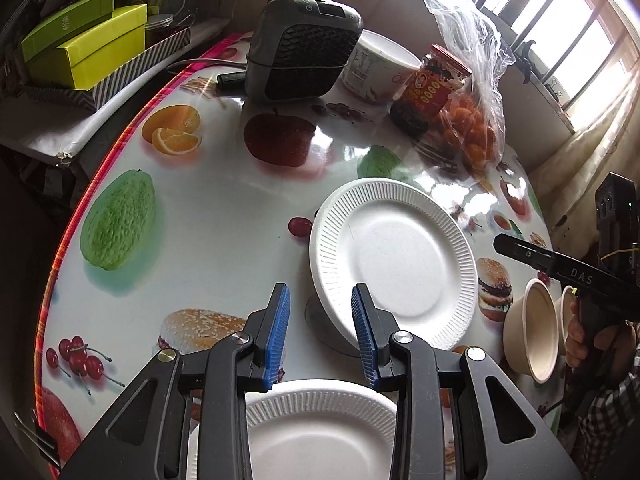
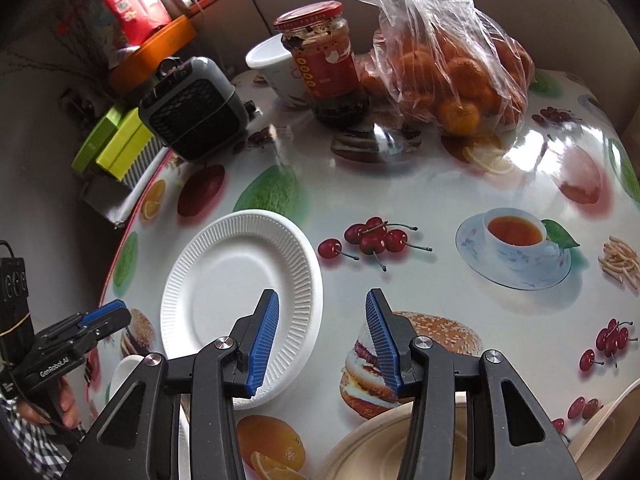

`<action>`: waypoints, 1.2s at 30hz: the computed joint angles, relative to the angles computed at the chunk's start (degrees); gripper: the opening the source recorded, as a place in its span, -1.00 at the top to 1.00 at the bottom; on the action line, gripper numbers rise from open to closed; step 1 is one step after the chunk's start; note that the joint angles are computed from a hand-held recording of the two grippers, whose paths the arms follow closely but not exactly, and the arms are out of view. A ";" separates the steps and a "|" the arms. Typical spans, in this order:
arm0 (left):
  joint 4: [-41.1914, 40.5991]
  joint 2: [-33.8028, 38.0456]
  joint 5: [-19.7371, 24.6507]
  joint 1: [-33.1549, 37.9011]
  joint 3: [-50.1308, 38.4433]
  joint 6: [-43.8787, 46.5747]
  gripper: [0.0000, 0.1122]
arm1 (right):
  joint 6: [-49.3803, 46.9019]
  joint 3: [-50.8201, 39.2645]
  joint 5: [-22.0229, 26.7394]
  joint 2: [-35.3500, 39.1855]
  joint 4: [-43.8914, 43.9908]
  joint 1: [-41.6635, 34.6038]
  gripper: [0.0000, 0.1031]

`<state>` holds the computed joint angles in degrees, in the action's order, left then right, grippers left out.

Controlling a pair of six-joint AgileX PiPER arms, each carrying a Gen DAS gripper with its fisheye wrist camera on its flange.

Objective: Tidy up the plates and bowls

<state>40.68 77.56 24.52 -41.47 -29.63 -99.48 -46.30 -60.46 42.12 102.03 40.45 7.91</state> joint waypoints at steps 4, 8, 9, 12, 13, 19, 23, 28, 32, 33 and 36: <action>-0.98 2.83 -0.86 1.45 -0.93 1.60 0.41 | -0.03 -1.53 0.87 2.51 -0.09 0.64 0.21; -2.41 4.88 -2.01 2.62 -1.63 3.90 0.41 | 0.00 -2.34 0.83 4.46 -0.04 1.62 0.30; -2.54 5.30 -2.25 2.83 -1.77 4.10 0.41 | 0.33 -2.65 0.84 4.85 -0.24 1.90 0.33; -3.94 5.70 -4.13 4.13 -1.37 5.33 0.41 | 0.36 -3.39 1.34 5.84 0.10 2.10 0.41; -4.54 5.80 -4.31 4.44 -1.41 5.95 0.41 | 0.31 -3.56 1.56 6.10 0.31 2.10 0.44; -6.51 5.96 -6.61 6.21 -0.87 8.28 0.42 | -0.02 -4.20 2.40 7.06 0.68 1.94 0.54; -9.87 6.32 -8.83 7.66 -0.69 11.79 0.50 | 0.08 -4.14 2.21 7.11 0.90 1.99 0.63; -10.48 6.86 -9.39 7.74 -0.86 12.29 0.65 | -0.18 -4.27 2.28 7.20 0.93 1.99 0.69; -12.51 7.30 -10.06 8.09 -0.85 14.33 0.70 | -0.17 -4.24 2.34 7.20 1.01 1.96 0.71; -12.87 7.37 -10.10 8.07 -0.89 14.65 0.71 | -0.08 -4.21 2.25 7.15 0.94 1.98 0.75; -12.39 7.48 -10.13 7.95 -0.94 13.99 0.78 | -0.24 -4.13 2.20 7.10 1.10 1.87 0.77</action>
